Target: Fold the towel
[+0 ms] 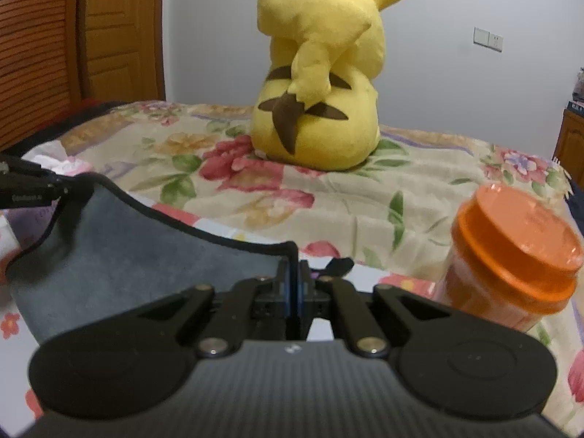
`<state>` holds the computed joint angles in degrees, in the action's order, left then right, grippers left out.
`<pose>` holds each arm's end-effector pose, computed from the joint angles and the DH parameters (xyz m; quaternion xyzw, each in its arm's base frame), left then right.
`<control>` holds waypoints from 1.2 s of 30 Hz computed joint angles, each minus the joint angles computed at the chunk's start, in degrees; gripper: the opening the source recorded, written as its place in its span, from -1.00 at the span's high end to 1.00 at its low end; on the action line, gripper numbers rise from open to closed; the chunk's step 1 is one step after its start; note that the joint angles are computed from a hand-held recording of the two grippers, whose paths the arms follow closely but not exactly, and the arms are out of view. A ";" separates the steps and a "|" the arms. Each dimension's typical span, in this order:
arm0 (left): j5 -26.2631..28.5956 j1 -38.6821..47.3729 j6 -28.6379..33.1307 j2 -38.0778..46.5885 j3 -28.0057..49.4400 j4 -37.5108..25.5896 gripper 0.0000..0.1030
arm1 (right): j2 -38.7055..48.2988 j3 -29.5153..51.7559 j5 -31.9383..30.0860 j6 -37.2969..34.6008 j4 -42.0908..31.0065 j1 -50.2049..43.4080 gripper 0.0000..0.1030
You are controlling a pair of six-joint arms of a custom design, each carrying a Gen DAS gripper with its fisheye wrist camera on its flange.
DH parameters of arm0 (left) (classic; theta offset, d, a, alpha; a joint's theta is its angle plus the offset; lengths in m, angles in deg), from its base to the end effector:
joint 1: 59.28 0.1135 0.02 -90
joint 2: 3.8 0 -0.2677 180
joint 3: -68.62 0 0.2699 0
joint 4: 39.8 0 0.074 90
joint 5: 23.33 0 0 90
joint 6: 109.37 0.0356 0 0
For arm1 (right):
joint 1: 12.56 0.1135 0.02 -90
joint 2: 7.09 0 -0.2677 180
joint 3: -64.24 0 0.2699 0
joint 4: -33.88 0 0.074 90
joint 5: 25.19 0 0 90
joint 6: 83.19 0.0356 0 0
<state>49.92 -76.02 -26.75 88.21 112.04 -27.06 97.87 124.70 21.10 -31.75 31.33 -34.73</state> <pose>0.2860 -0.0753 0.1153 0.0058 0.8834 0.0327 0.4675 0.3330 -0.1091 0.1100 -0.2580 0.8355 0.1271 0.4683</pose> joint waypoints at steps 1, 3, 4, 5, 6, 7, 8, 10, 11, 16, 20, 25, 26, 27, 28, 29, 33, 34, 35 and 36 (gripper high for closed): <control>0.16 0.04 -0.79 0.34 0.17 -0.52 0.93 | 0.50 0.59 0.25 -0.15 -1.10 0.07 0.88; 0.56 0.06 -1.99 0.84 0.22 -1.05 0.67 | 0.91 0.79 0.72 0.45 -1.60 0.17 0.64; 0.31 -0.11 -2.44 1.02 0.24 -1.41 0.51 | 0.90 0.44 0.98 0.74 -1.12 0.16 0.26; 0.26 -0.18 -2.81 0.96 0.02 -1.35 0.20 | 0.87 0.08 0.88 0.82 -0.71 0.06 0.03; 0.31 -0.33 -3.23 0.76 -0.47 -0.80 -0.04 | 0.75 -0.29 0.68 1.09 -0.28 0.09 -0.25; 0.37 -0.48 -3.46 0.41 -0.89 -0.47 -0.11 | 0.66 -0.56 0.02 1.18 -0.07 -0.14 -0.27; 0.48 -0.65 -3.78 0.04 -1.32 -0.13 -0.17 | 0.52 -0.77 -0.31 1.01 -0.19 -0.24 -0.27; 0.93 -0.88 -3.99 -0.19 -1.50 -0.15 -0.32 | 0.14 -1.28 -0.17 0.90 -0.22 -0.22 -0.34; 0.87 -1.14 -4.00 -0.26 -1.63 -0.07 -0.46 | 0.05 -1.49 -0.11 0.92 -0.10 -0.21 -0.35; 0.41 -2.54 -4.86 -1.57 -2.56 -0.01 -0.65 | -1.23 -2.52 -0.27 0.36 -0.99 -0.26 -0.52; -0.12 -3.53 -5.42 -4.21 -2.95 -2.31 -0.71 | -3.90 -3.90 -0.44 -0.02 -2.25 -0.66 -0.60; -2.31 -5.72 -6.07 -11.14 -3.22 -8.59 -0.84 | -9.04 -5.82 -1.58 -0.77 -4.83 -1.69 -0.99; -2.51 -6.09 -6.18 -12.55 -3.31 -9.77 -0.84 | -10.46 -6.18 -1.81 -0.99 -5.71 -1.95 -1.00; -2.96 -6.65 -6.36 -14.36 -3.29 -11.50 -0.85 | -11.67 -6.46 -1.99 -1.20 -6.49 -2.20 -1.00; -3.48 -7.28 -6.52 -16.19 -3.13 -13.43 -0.85 | -13.45 -6.71 -2.16 -1.49 -7.91 -2.52 -1.00; -4.12 -8.01 -6.67 -18.22 -2.97 -15.48 -0.85 | -14.81 -6.75 -2.36 -1.70 -9.26 -2.77 -1.00; -7.61 -11.55 -7.20 -25.42 -1.76 -23.78 -0.87 | -20.88 -6.42 -3.69 -3.05 -16.18 -4.42 -1.00; -8.89 -12.86 -7.27 -27.26 -1.11 -26.41 -0.87 | -22.65 -6.18 -4.28 -3.63 -18.35 -5.01 -1.00; -10.26 -14.21 -7.51 -28.95 -0.41 -29.00 -0.88 | -24.59 -5.82 -5.03 -4.27 -20.75 -5.73 -1.00; -11.49 -15.52 -7.93 -30.61 0.30 -31.56 -0.90 | -25.93 -5.49 -5.77 -4.67 -22.49 -6.39 -1.00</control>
